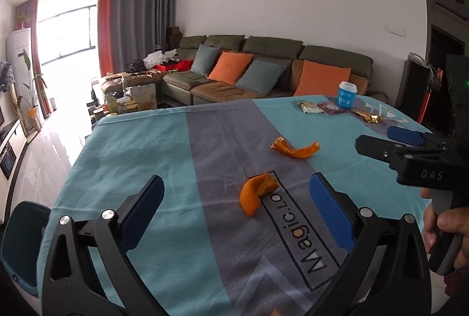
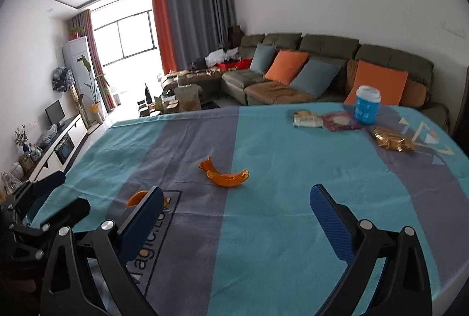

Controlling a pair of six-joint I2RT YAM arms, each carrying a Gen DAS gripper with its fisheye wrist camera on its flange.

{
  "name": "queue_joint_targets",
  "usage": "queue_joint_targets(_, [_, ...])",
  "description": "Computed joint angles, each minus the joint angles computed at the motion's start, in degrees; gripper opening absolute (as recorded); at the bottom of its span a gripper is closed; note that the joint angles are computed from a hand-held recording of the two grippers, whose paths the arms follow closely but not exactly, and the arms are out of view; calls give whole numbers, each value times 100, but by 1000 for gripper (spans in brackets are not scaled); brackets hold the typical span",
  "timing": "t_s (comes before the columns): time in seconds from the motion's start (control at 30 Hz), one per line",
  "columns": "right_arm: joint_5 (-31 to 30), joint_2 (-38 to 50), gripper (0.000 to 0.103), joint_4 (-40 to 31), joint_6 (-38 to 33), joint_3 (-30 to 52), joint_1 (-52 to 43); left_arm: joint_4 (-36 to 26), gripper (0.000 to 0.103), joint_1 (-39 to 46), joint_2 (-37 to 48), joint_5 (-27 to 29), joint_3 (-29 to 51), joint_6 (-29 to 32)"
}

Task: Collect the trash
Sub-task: 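Move both tools back over the table toward the orange peels, then grasp an orange peel with the left tool while the right tool grasps another peel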

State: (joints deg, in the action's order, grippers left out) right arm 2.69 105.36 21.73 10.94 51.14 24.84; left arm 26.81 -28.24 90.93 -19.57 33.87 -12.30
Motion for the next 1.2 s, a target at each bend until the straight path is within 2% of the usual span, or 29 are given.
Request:
queue_joint_targets(0.27, [-155,843,96,-987,-303,1284,-120,-244,98,213,811,476,707,40])
queue_joint_targets(0.53, [-495,1647,96,-1928,-498,2541,-189,-974,97,451,1350,994,1459,-56])
queue_joint_targets(0.6, [-579,1821,96,-2167,-549,2826,-195,-1180,95,515,1512,1145,1677,-61])
queue_joint_targets(0.63, [-604,1903,96,-2268,-578,2953,-199,-1284,90,531,1594,1187,1789,-51])
queue_joint_targets(0.73, [-644,2047,96,-2406,-646,3159,-196,-1542,68,569,1823,1259,2080,-31])
queue_joint_targets(0.8, [-693,2132,96,-2492,-662,3285,-199,-1654,64,617,1921,1374,2195,-37])
queue_joint_targets(0.87, [-729,2209,96,-2554,-678,3393,-202,-1754,53,635,2013,1393,2285,-63])
queue_joint_targets(0.9, [-753,2253,95,-2610,-688,3459,-198,-1856,52,618,2073,1398,2375,-84])
queue_joint_targets(0.97, [-804,2306,93,-2657,-696,3519,-205,-1912,40,628,2129,1473,2445,-52])
queue_joint_targets(1.07, [-889,2408,90,-2752,-720,3647,-220,-1996,31,616,2219,1502,2545,-29])
queue_joint_targets(1.13, [-988,2471,83,-2822,-722,3728,-231,-2017,25,588,2267,1479,2578,-46])
queue_joint_targets(1.2, [-1073,2509,78,-2875,-726,3774,-247,-2032,25,556,2291,1442,2604,-29])
